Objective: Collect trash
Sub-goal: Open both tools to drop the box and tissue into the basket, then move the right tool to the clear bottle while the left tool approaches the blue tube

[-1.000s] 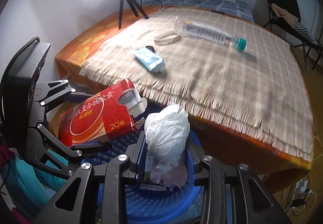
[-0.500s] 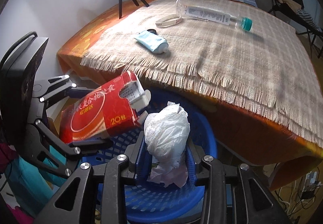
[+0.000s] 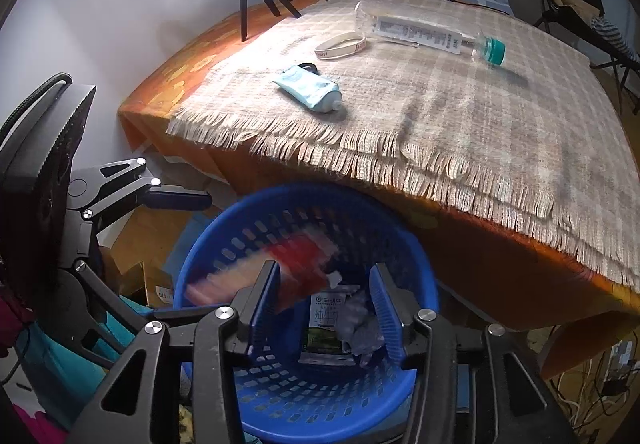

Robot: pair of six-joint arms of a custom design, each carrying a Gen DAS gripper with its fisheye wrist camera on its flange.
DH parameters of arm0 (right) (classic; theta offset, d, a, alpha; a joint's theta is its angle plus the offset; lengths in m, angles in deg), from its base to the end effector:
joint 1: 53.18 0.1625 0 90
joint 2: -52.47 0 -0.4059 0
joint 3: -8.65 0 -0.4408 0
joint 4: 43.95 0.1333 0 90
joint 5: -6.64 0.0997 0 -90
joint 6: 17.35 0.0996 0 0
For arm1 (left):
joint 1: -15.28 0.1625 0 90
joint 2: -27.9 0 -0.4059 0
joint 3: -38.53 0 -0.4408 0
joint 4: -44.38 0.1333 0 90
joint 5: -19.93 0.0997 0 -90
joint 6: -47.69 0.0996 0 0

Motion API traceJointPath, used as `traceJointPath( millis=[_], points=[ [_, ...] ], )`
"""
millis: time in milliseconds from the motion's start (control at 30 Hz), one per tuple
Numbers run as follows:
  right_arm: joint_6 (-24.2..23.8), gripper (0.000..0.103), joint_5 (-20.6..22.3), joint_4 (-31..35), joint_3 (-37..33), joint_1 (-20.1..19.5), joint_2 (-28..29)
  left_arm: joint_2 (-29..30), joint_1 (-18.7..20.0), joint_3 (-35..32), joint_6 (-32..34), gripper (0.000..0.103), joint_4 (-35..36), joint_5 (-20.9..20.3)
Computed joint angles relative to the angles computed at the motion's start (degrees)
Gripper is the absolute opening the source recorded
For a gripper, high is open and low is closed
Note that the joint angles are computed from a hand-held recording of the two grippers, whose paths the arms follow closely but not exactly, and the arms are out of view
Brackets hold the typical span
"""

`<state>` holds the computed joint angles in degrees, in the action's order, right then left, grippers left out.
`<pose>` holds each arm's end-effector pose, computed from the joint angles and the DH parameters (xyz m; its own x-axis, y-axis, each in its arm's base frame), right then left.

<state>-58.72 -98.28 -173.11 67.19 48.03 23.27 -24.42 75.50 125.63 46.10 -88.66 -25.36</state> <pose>0.2715 -0.8160 0.0667 -0.5911 -0.7475 0.3031 -0.7759 0.6297 0.0397 -0.1806 -0.7250 0.1766 -0.6804 0.2413 -0.6920 0.4728 0.8660 -0.1629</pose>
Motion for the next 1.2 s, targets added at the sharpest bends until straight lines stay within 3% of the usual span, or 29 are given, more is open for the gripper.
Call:
traceJointPath(
  millis=[233,400,767,867,1200],
  points=[
    [0.26,0.049,-0.37,0.06,-0.44,-0.16,0.17,-0.09,0.09,-0.02,0.49,0.09,-0.33,0.05],
    [0.35,0.061,-0.18,-0.89,-0.37,-0.15,0.11,-0.37,0.06,-0.05,0.57,0.09,-0.94,0.33],
    [1.8,0.071,0.0,-0.53,-3.51,-0.27,1.53,0.42,0.1,-2.89,1.69,0.09,-2.14,2.1],
    [2.52,0.084,0.2,-0.08,-5.23,-0.33,2.35,0.73,0.16,-3.9,1.93,0.09,-2.5,2.98],
    [4.2,0.086,2.55,4.78,-16.49,-0.18,7.44,2.34,2.16,-10.1,-1.5,0.09,-2.35,5.76]
  ],
)
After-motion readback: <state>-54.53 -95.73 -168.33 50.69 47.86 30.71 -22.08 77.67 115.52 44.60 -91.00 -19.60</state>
